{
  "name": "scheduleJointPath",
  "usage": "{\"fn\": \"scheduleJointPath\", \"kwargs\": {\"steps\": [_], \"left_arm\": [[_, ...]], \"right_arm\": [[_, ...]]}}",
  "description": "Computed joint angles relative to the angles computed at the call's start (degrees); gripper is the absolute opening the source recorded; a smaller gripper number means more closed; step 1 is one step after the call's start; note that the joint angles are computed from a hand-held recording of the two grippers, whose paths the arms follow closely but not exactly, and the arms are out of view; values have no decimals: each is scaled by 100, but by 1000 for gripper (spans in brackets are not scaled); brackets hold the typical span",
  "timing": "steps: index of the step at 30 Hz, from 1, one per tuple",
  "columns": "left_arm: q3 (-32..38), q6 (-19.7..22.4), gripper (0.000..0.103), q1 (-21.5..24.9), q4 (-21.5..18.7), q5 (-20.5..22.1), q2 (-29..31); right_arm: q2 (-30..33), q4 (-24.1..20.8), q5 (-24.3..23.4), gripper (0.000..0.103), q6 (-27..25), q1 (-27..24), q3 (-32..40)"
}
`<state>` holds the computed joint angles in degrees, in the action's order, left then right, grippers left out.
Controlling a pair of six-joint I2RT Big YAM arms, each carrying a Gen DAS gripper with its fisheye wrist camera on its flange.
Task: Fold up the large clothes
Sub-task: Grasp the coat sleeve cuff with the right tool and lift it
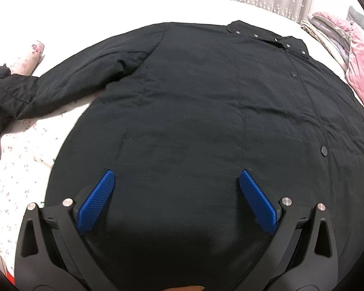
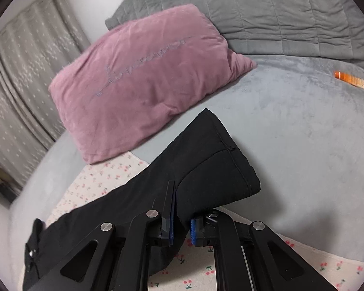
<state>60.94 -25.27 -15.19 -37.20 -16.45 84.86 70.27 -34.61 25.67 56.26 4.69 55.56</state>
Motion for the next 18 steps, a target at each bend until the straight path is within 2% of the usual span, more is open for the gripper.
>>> {"fn": "scheduleJointPath", "kwargs": {"steps": [3,7,11,18], "left_arm": [[-37,56,103,3,33,-95,-104],[-12,50,103,25,-5,-155,-82],[10,40,103,83,-102,-59,-80],[-69,-40,103,416,-96,324,-308]], "right_arm": [[-100,85,286,8,-32,195,116],[-59,21,879,8,-558,742,528],[161,156,1125,8,-988,1252,1019],[1179,686,1344,8,-2475,2476,2247]]}}
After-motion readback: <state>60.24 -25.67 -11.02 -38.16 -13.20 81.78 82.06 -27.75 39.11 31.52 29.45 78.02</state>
